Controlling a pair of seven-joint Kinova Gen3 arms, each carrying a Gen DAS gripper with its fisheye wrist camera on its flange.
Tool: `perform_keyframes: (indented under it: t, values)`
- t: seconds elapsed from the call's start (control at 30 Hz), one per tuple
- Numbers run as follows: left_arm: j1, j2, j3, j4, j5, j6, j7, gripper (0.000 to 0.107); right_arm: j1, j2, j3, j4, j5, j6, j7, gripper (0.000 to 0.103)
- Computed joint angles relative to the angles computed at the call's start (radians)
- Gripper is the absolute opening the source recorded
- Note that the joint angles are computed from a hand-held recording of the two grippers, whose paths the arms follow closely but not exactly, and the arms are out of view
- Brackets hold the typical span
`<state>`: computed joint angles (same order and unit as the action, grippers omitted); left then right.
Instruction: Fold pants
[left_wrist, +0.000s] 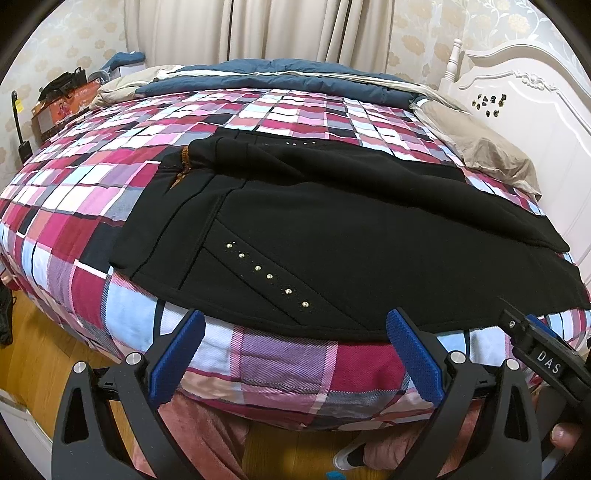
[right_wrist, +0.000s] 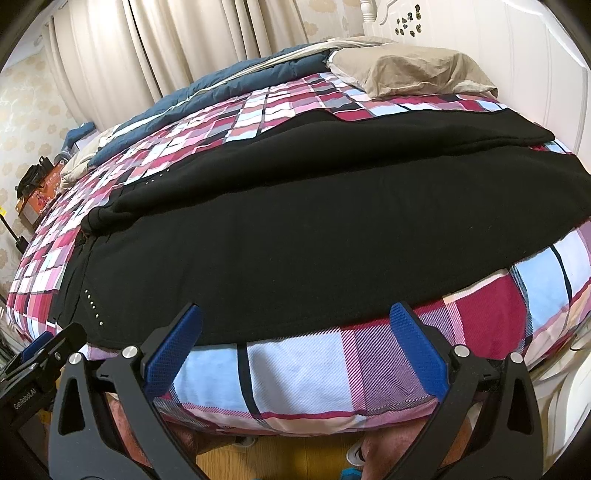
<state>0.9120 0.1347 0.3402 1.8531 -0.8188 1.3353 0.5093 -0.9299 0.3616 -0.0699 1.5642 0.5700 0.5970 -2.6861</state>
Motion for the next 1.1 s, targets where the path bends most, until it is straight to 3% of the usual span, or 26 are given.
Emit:
perform_keyframes:
  t: [0.1,0.27,0.33,0.43,0.53,0.6,0.73,0.9,0.97,1.1]
  values:
    - [0.016,0.003,-0.021,-0.001,0.001,-0.006,-0.003,0.098,-0.007,0.006,0.006,0.012,0.010,-0.014,-0.019,0.101]
    - [0.189,0.001,-0.228,-0.003,0.023,-0.040,-0.036,0.098,-0.012,0.007,0.008,0.016,0.013,-0.017,-0.026,0.101]
    - [0.217,0.002,-0.262,-0.006,0.027,-0.045,-0.048,0.098,-0.007,0.008,0.005,0.011,0.007,-0.014,-0.017,0.101]
    - [0.211,0.000,-0.267,-0.008,0.030,-0.055,-0.060,0.098,-0.010,0.011,0.005,0.012,0.006,-0.012,-0.018,0.101]
    - [0.143,0.000,-0.193,-0.008,0.017,-0.048,-0.057,0.098,-0.004,0.013,-0.003,0.003,-0.010,0.000,-0.001,0.101]
    - [0.157,-0.007,-0.217,-0.008,0.016,-0.056,-0.068,0.098,0.010,0.013,-0.010,-0.009,-0.036,0.005,0.033,0.101]
    - [0.279,-0.073,-0.395,0.032,0.020,-0.130,-0.123,0.098,0.093,0.018,-0.063,-0.066,-0.130,0.006,0.186,0.101]
    - [0.374,-0.270,-0.626,0.137,0.018,-0.231,-0.236,0.098,0.164,0.031,-0.087,-0.143,-0.253,-0.006,0.381,0.101]
    - [0.378,-0.363,-0.719,0.177,0.006,-0.267,-0.290,0.098,0.183,0.049,-0.088,-0.192,-0.299,0.005,0.438,0.101]
    - [0.341,-0.548,-0.904,0.253,-0.019,-0.425,-0.453,0.098,0.194,0.099,-0.074,-0.299,-0.357,0.044,0.521,0.101]
